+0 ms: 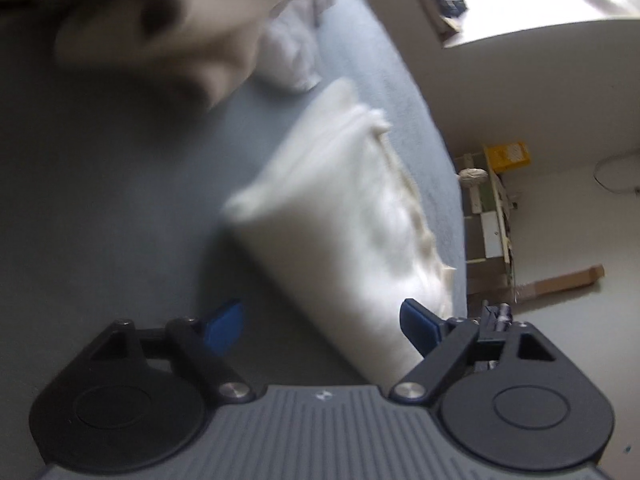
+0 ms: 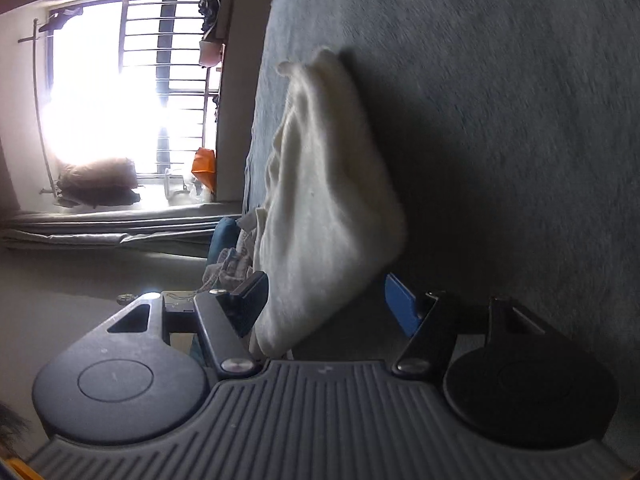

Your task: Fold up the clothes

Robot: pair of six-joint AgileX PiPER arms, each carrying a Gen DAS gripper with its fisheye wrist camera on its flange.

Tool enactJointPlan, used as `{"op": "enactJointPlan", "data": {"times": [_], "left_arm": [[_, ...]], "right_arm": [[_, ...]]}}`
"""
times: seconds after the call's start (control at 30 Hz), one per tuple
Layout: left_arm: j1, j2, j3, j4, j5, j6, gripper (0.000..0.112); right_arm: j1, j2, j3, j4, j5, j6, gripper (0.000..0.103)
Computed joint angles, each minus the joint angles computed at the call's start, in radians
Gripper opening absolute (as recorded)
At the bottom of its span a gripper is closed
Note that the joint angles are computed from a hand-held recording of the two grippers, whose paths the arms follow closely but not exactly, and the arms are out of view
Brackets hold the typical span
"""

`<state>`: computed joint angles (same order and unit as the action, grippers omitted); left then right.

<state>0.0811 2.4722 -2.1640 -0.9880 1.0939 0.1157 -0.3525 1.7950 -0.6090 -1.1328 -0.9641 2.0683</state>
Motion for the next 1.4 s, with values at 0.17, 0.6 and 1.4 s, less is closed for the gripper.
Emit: {"op": "enactJointPlan", "data": {"times": [0.17, 0.6, 1.4], "left_arm": [[-0.014, 0.071, 0.009, -0.111, -0.163, -0.027, 0.084], [-0.092, 0.272, -0.381, 0.073, -0.217, -0.251, 0.058], [-0.068, -0.382, 0.573, -0.152, -0.332, 0.223, 0.024]], "right_arm": [[0.118, 0.034, -0.029, 0.186, 0.114, -0.130, 0.065], [0.187, 0.205, -0.223, 0.438, 0.171, -0.214, 0.065], [0.197, -0.095, 0.036, 0.500, 0.202, -0.381, 0.019]]}}
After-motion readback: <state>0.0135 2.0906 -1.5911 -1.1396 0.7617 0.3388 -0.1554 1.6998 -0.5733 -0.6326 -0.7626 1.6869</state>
